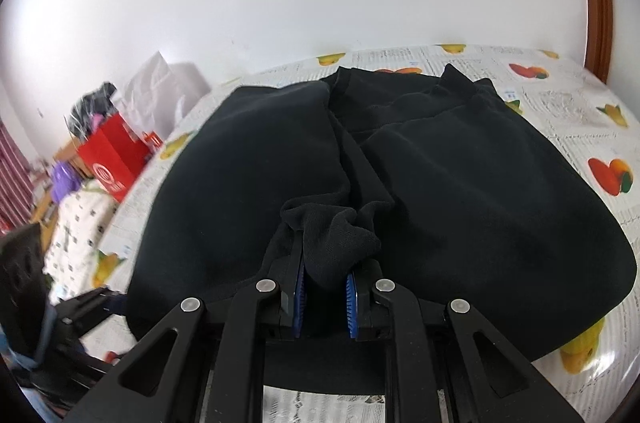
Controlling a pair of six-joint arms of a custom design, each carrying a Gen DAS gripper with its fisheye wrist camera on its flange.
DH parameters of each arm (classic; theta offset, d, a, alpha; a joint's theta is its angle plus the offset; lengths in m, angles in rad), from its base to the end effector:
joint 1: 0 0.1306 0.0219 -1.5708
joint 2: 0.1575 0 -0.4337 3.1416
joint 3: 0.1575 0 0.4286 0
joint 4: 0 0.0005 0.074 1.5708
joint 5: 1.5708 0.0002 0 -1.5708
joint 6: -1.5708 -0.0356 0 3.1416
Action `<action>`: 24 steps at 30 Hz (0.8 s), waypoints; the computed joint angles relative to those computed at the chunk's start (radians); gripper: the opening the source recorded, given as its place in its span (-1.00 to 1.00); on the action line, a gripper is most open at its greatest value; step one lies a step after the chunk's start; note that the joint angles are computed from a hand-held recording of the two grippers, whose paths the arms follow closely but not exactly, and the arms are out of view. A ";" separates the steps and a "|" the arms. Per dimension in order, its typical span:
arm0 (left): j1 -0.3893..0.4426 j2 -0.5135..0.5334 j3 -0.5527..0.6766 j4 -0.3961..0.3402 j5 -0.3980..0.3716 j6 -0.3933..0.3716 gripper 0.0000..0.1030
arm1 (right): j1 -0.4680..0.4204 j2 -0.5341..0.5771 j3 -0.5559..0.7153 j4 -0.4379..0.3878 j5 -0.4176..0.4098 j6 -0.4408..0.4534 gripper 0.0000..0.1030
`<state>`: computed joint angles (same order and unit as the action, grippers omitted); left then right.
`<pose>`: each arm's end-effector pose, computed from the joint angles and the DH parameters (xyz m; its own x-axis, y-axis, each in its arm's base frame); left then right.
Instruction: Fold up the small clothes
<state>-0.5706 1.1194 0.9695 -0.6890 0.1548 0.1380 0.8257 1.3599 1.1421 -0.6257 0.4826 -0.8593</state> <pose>0.3274 -0.2172 0.4003 -0.7054 0.2913 -0.6461 0.5284 0.8237 -0.2055 0.3429 0.3466 0.3921 -0.6654 0.2682 -0.6967 0.0951 0.9561 0.2772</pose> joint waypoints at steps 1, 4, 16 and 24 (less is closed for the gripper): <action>-0.018 0.018 0.011 -0.014 -0.022 -0.001 0.40 | 0.001 -0.008 -0.004 0.009 0.000 -0.001 -0.69; -0.067 0.045 0.022 -0.025 -0.119 -0.020 0.40 | 0.005 -0.037 -0.019 0.041 0.008 0.000 -0.71; -0.064 0.061 0.028 -0.021 -0.163 -0.009 0.35 | 0.056 -0.248 -0.188 0.182 0.214 0.033 -0.79; -0.070 0.067 0.032 -0.023 -0.175 -0.015 0.38 | -0.027 -0.245 -0.237 0.013 0.045 -0.131 -0.52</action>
